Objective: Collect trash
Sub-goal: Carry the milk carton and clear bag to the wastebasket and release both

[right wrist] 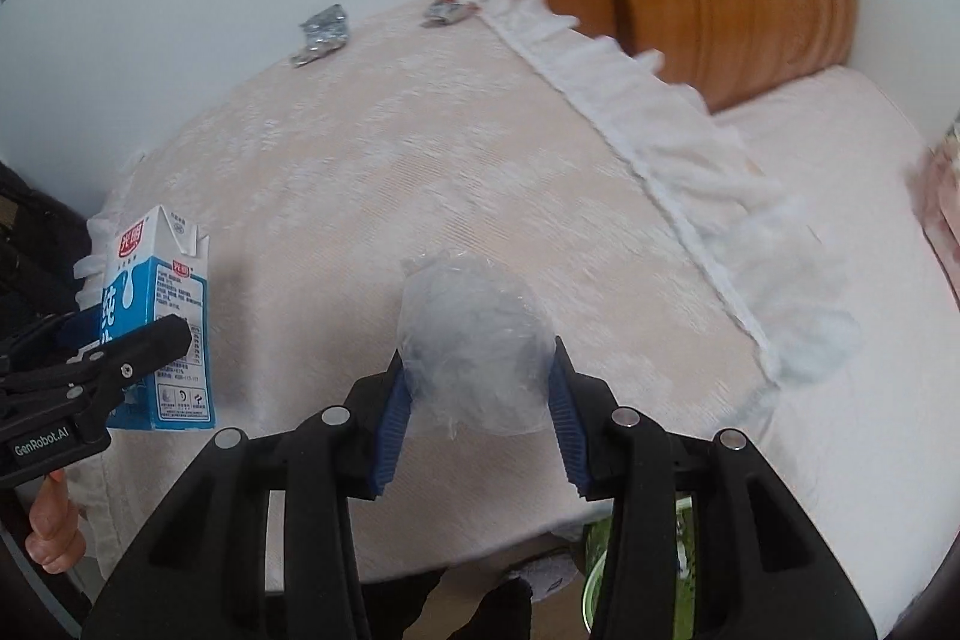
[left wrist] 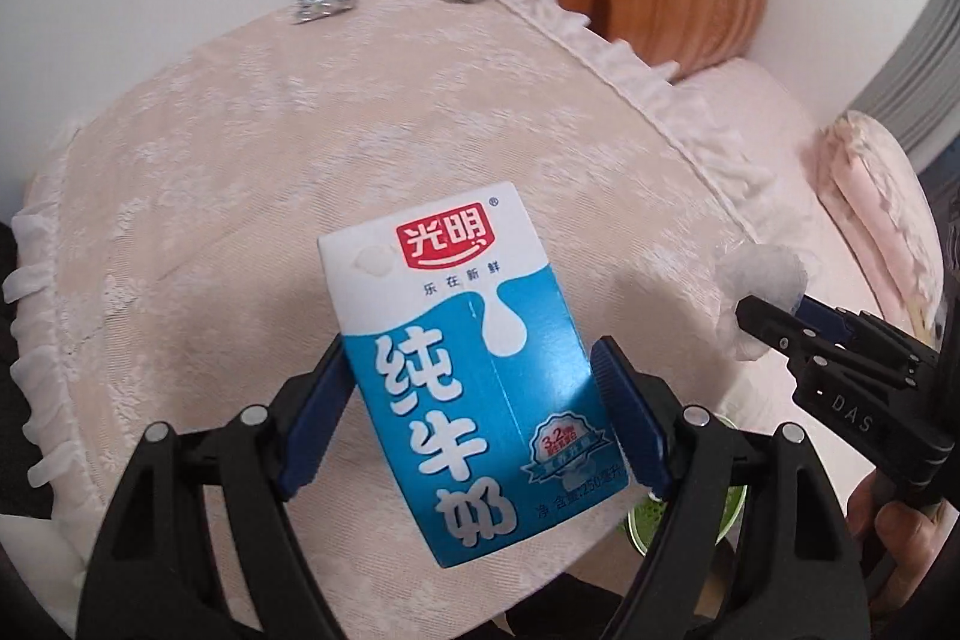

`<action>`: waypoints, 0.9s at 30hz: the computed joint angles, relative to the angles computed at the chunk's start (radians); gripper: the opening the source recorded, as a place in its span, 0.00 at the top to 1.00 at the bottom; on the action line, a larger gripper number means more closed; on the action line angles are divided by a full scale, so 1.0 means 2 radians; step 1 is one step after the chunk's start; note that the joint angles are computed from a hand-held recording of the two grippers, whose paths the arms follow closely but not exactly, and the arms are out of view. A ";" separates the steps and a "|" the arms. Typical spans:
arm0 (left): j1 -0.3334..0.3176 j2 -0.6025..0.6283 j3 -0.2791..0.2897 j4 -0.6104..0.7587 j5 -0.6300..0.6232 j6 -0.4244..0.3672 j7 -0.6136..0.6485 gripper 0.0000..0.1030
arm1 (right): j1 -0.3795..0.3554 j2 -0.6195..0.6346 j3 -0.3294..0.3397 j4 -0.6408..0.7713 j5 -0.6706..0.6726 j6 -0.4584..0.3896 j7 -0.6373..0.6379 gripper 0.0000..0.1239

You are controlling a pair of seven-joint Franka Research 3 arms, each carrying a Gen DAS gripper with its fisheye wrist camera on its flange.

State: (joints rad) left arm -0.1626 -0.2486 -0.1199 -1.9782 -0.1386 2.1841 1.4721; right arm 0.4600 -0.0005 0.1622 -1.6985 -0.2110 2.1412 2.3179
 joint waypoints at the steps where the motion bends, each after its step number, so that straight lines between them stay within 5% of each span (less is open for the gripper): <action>1: -0.006 -0.003 -0.005 -0.002 -0.004 -0.002 0.002 0.26 | -0.002 -0.022 -0.003 -0.026 0.003 0.003 0.005 0.65; 11: -0.042 -0.010 -0.035 0.007 0.026 -0.002 -0.018 0.26 | -0.055 -0.146 0.009 -0.173 0.025 0.039 0.010 0.64; 27: -0.070 -0.007 -0.045 0.018 0.041 -0.013 -0.023 0.26 | -0.087 -0.198 0.030 -0.213 0.047 0.039 0.008 0.63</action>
State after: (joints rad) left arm -0.3017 -0.2623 -0.2108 -1.9430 -0.0567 2.1585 1.4260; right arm 0.2864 -0.3956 0.2217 -2.1244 -0.1174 2.2195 2.3341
